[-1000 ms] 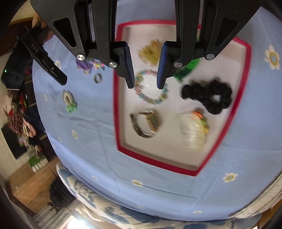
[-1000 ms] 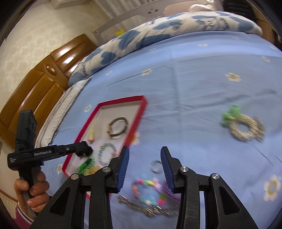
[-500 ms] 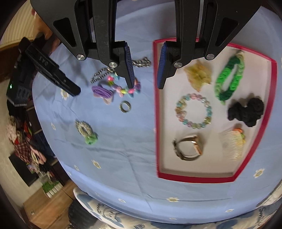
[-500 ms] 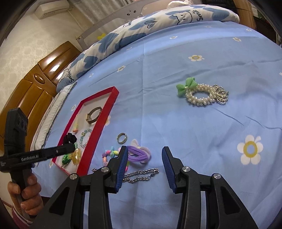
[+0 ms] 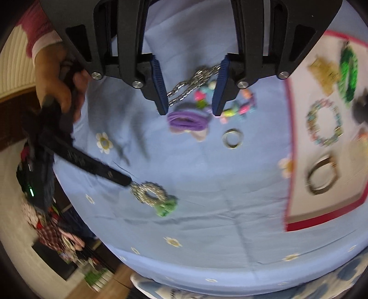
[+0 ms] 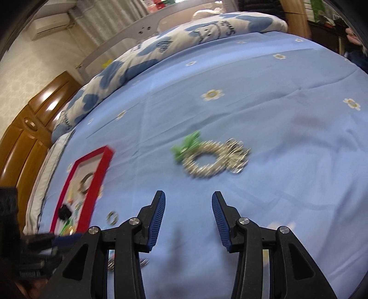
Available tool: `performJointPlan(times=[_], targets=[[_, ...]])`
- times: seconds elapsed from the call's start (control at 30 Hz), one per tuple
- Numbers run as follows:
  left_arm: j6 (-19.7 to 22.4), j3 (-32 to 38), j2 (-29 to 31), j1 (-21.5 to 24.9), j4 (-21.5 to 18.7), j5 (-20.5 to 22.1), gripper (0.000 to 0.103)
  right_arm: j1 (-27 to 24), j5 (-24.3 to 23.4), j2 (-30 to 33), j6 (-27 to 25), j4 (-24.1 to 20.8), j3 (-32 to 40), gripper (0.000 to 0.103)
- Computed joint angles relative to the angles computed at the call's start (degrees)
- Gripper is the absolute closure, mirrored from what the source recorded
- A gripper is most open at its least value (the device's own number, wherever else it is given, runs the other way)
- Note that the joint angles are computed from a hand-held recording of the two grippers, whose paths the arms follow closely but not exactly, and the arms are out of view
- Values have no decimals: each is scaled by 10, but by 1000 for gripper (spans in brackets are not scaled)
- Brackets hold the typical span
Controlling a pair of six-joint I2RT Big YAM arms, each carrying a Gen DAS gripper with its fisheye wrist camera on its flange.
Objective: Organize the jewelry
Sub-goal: 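Move the left tool to the purple bow hair tie while the right tool moves to the pearl bracelet, then close the left tool on the purple hair tie while the right tool closes on the pearl bracelet, then drop the hair tie from the left tool while the right tool drops the pearl bracelet in the box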
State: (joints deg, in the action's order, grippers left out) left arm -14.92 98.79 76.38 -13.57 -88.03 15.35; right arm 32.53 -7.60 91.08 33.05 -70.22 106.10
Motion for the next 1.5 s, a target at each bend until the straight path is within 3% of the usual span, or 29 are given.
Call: performJointPlan(times=[0.1,0.23,0.33,0.5,0.57,0.63,0.67,0.73,0.83,1.17,1.5], targets=[[10,9,18,-17,-3,-10,57,-17,3,21,-11,-7,18,59],[17,15,36,-29,-7,-26,57,-26,22,58,-47,-24,58,44],[19,11,42,-29,-9,-30,59,-28,29,96,-91,-51,101,44],[26,0,37,-20,-5,-30,74,-22,38,141,-154,-87,145,43],[30,0,36,-15,-3,-24,88,-19,52,145,-176,-94,147,49],[32,-4,32,-12,-1,-15,98,-14,76,142,-192,-101,144,73],[32,-4,31,-11,-1,-13,99,-13,75,139,-192,-101,142,74],[32,-5,26,-11,1,-18,99,-15,56,124,-187,-93,127,90],[33,-8,14,-9,5,-16,99,-7,63,107,-192,-94,114,91],[24,-2,-25,15,7,3,99,-12,-50,4,-79,-24,8,92],[10,-10,-57,56,14,9,99,24,-84,-21,-30,4,10,92]])
